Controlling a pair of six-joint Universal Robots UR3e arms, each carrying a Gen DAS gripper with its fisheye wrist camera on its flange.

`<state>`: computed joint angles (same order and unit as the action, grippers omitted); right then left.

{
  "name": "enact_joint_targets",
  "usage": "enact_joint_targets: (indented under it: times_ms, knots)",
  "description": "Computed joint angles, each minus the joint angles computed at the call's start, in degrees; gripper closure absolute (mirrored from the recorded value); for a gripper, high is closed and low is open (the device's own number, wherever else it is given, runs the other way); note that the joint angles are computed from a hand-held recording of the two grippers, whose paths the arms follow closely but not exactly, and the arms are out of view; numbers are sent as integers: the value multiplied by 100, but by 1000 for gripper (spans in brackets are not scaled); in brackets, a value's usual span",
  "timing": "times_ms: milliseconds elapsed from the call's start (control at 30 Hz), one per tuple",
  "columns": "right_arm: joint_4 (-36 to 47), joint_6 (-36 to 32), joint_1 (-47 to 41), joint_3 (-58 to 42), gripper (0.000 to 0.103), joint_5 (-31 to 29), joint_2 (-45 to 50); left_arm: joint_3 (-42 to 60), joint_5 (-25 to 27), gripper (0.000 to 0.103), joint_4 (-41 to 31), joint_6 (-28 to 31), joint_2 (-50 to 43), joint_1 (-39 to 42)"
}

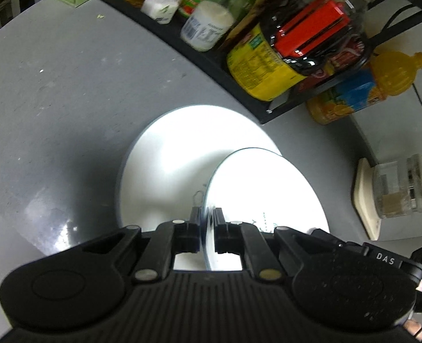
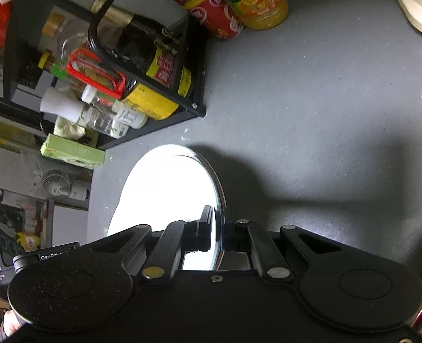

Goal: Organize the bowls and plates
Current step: 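Carry the 'Bakery' plate with both grippers over the plate stack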

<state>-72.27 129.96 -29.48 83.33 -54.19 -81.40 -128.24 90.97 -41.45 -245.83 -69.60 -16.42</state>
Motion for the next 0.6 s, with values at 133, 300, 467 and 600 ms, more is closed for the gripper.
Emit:
enact_joint_targets:
  times_ms: [133,300,467,600]
  knots:
    - [-187,54,85,134,97,-63,-107,-111,-119,96,-69,44,56,123]
    - [-559,212,267,303,97,-162,-249,-240,-148,94,38,158,-6,189]
    - [-886,283,413,493,97,-297,-411,-347,-272,92,118,360,-88,392]
    - [-1209,332,615,608,97,-447,-521,-352,-326,90,103,572,-170,549]
